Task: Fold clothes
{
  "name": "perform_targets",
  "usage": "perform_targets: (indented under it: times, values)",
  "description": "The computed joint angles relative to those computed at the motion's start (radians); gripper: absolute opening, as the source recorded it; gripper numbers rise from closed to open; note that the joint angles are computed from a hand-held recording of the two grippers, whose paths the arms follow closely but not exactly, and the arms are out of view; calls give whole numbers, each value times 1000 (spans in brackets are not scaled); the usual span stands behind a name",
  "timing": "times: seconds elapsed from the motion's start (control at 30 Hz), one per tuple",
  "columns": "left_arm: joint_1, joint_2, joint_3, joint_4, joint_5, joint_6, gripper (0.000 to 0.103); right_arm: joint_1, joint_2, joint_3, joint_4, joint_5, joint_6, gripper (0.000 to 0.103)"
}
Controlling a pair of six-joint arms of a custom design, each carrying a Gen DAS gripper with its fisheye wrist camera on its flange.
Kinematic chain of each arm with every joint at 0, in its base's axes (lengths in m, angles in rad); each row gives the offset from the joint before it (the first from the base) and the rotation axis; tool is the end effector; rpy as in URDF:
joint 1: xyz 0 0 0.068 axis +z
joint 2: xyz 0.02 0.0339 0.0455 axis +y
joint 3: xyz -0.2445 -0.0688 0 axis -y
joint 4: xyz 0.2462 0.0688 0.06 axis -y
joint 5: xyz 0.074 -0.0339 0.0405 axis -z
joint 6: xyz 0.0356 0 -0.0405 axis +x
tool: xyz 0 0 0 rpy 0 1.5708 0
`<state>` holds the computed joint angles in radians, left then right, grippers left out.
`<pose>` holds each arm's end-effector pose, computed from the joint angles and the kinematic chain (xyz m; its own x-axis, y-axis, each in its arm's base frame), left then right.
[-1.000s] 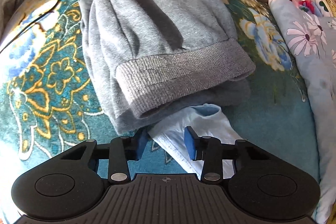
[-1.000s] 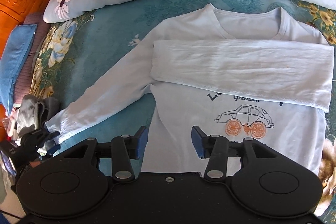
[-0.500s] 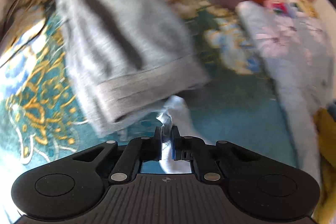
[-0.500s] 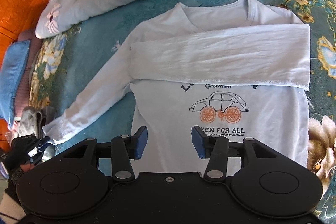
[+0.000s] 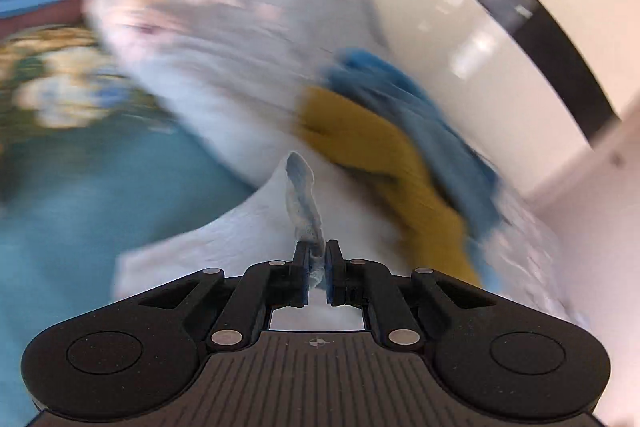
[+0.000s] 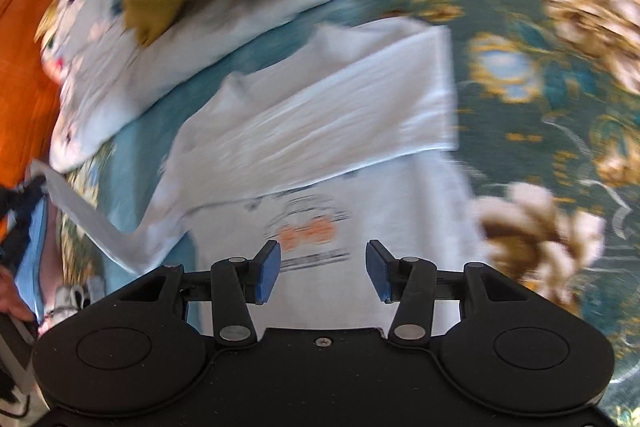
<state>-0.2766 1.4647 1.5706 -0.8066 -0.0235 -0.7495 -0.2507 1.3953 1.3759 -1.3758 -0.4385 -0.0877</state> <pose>0.3046 -0.0856 0.3717 -0.6283 -0.5296 -0.5699 -0.2354 0.8276 -0.5097 0.2393 -0.0457 0.3049 -0.9636 0.1649 -0.2106 0.0686 0.9134 0.4011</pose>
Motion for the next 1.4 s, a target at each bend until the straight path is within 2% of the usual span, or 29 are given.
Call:
perform_targets:
  times: [0.17, 0.3, 0.43, 0.57, 0.6, 0.67, 0.77, 0.8, 0.83, 0.9, 0.93, 1.03, 1.17, 1.27, 1.3, 1.33, 1.4]
  values:
    - [-223, 262, 243, 54, 7, -15, 6, -222, 58, 39, -28, -2, -98, 48]
    - [-349, 479, 447, 20, 54, 7, 6, -341, 110, 65, -28, 1, -132, 48]
    - [-426, 636, 559, -56, 90, 35, 6, -428, 155, 83, -18, 0, -168, 48]
    - [-442, 735, 606, -126, 136, 3, 7, -472, 181, 85, -1, 8, -180, 48]
    - [-429, 735, 578, -128, 156, -1, 7, -477, 190, 89, 3, 11, -180, 48]
    - [-404, 734, 527, -134, 194, -5, 15, -476, 211, 96, 14, 11, -171, 49]
    - [-378, 648, 407, -124, 200, 15, 30, -450, 230, 90, 44, -9, -144, 51]
    - [-368, 618, 373, -121, 200, 26, 50, -432, 235, 86, 58, -20, -134, 51]
    - [-356, 584, 338, -119, 201, 36, 65, -410, 238, 80, 76, -30, -120, 51]
    - [-327, 507, 265, -117, 209, 46, 67, -354, 248, 70, 116, -53, -85, 51]
    - [-313, 484, 246, -126, 205, 50, 71, -322, 255, 68, 138, -63, -68, 51]
    - [-274, 409, 172, -164, 145, 40, 77, -220, 278, 72, 207, -81, -16, 51]
    - [-225, 327, 94, -244, -7, 72, 78, -95, 353, 131, 300, -74, 26, 52]
    - [-191, 279, 39, -271, -138, 114, 79, -24, 425, 193, 332, -21, 39, 55]
    - [-175, 253, 14, -262, -163, 122, 84, -10, 446, 206, 340, -7, 46, 55]
    - [-159, 227, -12, -248, -185, 127, 93, 1, 464, 217, 347, -2, 52, 55]
    - [-125, 170, -66, -206, -213, 125, 97, 19, 491, 233, 362, 8, 50, 55]
